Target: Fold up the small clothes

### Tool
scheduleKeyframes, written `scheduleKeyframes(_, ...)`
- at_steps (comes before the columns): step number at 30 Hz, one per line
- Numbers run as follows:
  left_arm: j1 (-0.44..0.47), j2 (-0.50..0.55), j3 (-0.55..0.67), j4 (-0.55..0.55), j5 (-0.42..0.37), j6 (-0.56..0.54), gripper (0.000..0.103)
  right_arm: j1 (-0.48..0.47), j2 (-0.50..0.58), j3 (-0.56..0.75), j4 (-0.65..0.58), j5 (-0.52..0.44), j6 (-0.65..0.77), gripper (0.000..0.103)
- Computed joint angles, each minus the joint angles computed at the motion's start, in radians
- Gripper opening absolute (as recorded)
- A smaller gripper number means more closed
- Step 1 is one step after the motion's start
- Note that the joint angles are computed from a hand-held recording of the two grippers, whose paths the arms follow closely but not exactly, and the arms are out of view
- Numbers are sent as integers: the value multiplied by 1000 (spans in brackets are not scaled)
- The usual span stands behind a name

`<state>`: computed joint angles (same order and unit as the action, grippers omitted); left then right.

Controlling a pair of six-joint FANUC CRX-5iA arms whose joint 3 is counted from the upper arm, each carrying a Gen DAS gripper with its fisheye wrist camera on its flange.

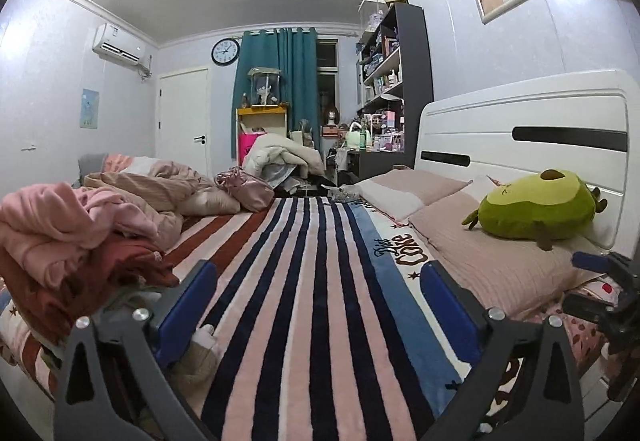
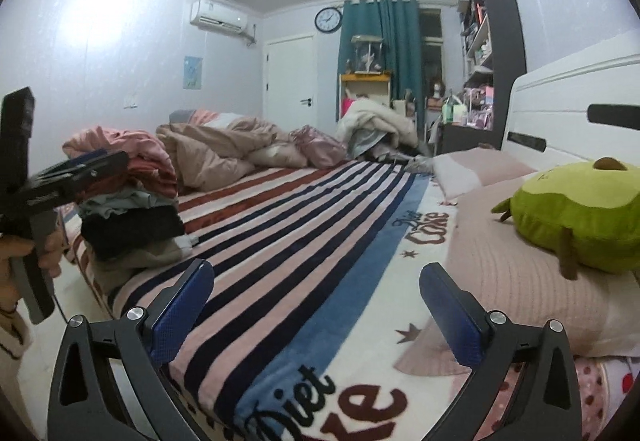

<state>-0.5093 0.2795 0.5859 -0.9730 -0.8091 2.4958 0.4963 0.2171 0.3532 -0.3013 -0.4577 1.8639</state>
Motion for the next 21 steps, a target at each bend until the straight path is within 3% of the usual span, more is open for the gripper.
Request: scheduleKeyframes(21,-13,28,23,9,-24,-6,101,-4,-48,-33,-81,12,37,103)
